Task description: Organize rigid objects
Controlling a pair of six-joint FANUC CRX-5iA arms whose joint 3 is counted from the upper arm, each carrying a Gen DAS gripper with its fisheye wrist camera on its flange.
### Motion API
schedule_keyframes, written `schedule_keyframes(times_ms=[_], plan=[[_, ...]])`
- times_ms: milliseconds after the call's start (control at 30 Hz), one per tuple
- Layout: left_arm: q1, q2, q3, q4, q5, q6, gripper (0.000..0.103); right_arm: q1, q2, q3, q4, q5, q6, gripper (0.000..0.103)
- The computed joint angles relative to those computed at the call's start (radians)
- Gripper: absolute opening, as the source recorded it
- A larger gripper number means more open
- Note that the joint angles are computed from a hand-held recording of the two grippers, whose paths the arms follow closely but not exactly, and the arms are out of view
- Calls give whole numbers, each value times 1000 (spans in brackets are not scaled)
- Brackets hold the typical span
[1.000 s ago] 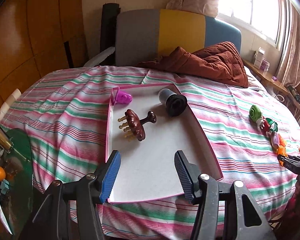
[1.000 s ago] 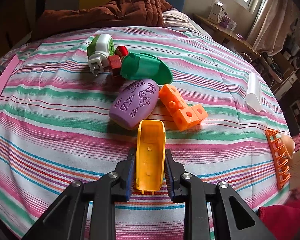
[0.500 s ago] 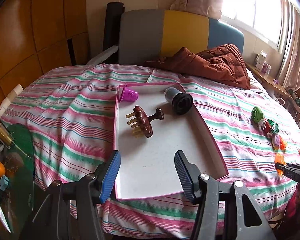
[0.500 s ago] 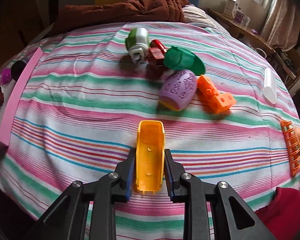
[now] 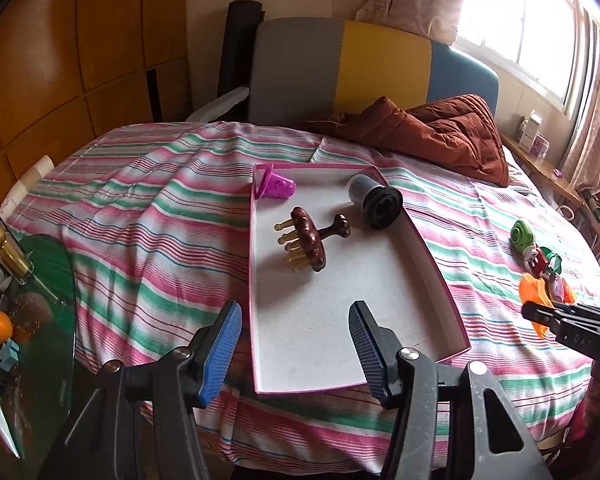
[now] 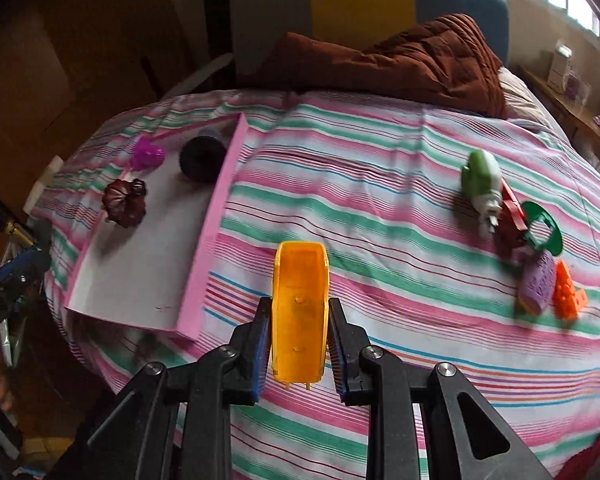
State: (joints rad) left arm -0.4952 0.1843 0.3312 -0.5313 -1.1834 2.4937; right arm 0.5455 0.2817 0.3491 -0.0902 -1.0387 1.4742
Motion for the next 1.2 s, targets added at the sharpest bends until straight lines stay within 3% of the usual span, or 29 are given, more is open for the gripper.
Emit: schedule_keyframes(times_ms=[367,633,1200], plan=[[16,-31,-37,1,1,20,57,83,102,173,-68,-43,67,26],[30,-51,-62,3,5,37,57,117,197,284,-26,-85,35,26],[44,-57,-73,6,-5,40,57,150,294,345,78,-109,-44,27]])
